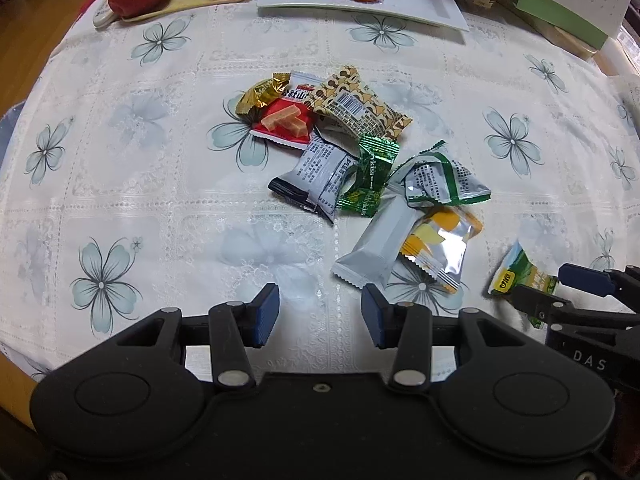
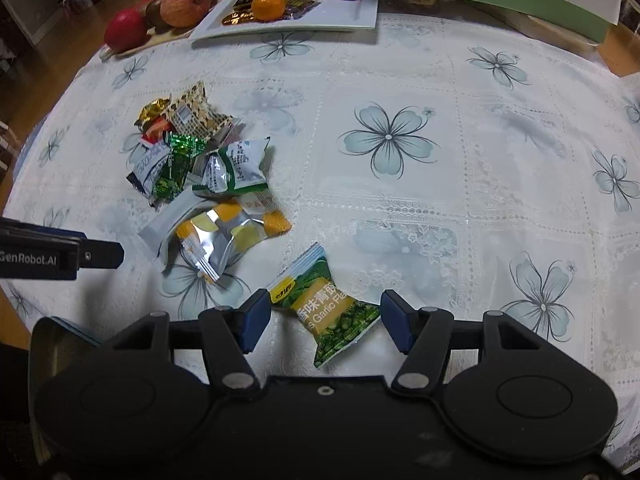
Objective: Organize snacks
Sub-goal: 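Grasp the green garlic-pea snack bag with the right gripper, then grasp the white snack bar with the left gripper while the right holds the green bag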
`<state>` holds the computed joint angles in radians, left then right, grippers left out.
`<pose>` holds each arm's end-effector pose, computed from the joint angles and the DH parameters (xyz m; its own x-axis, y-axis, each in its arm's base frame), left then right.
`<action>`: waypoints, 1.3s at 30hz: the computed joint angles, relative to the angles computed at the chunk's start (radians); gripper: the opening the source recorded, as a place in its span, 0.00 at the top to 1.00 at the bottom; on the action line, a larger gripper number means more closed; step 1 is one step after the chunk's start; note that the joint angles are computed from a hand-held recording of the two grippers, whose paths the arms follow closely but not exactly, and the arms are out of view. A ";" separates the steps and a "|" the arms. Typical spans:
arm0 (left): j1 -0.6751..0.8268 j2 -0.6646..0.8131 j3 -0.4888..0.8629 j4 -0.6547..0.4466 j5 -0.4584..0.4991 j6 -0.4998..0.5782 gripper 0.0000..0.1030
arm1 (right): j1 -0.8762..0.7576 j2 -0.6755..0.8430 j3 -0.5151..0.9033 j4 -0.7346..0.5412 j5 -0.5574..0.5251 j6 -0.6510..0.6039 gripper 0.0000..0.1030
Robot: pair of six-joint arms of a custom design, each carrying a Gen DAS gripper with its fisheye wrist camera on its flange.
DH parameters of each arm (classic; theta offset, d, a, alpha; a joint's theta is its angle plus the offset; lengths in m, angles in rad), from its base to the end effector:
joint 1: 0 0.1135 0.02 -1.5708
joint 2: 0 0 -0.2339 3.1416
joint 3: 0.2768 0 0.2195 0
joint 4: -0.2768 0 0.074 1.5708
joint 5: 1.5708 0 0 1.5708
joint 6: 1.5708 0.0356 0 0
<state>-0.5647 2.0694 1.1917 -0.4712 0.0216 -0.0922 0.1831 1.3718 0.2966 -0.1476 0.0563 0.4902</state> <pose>0.2843 -0.1810 0.0879 -0.8702 0.4423 -0.2172 0.4609 0.8865 -0.0413 0.1619 0.0279 0.0826 -0.8922 0.3128 -0.3258 0.2915 0.9498 0.1139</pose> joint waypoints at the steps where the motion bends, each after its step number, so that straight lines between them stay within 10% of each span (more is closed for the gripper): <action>1: 0.005 0.011 0.010 -0.005 0.004 -0.001 0.49 | 0.003 0.018 0.001 0.009 0.004 -0.007 0.38; 13: 0.054 0.048 0.070 -0.005 0.093 -0.050 0.50 | -0.031 0.120 0.006 0.089 -0.048 0.023 0.68; 39: -0.037 0.174 0.138 0.099 0.139 -0.104 0.51 | -0.083 0.095 -0.013 0.085 -0.101 0.108 0.69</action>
<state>-0.6018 2.2438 1.3299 -0.3724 0.1608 -0.1967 0.1003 1.4664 0.2840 -0.0621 -0.0444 0.5982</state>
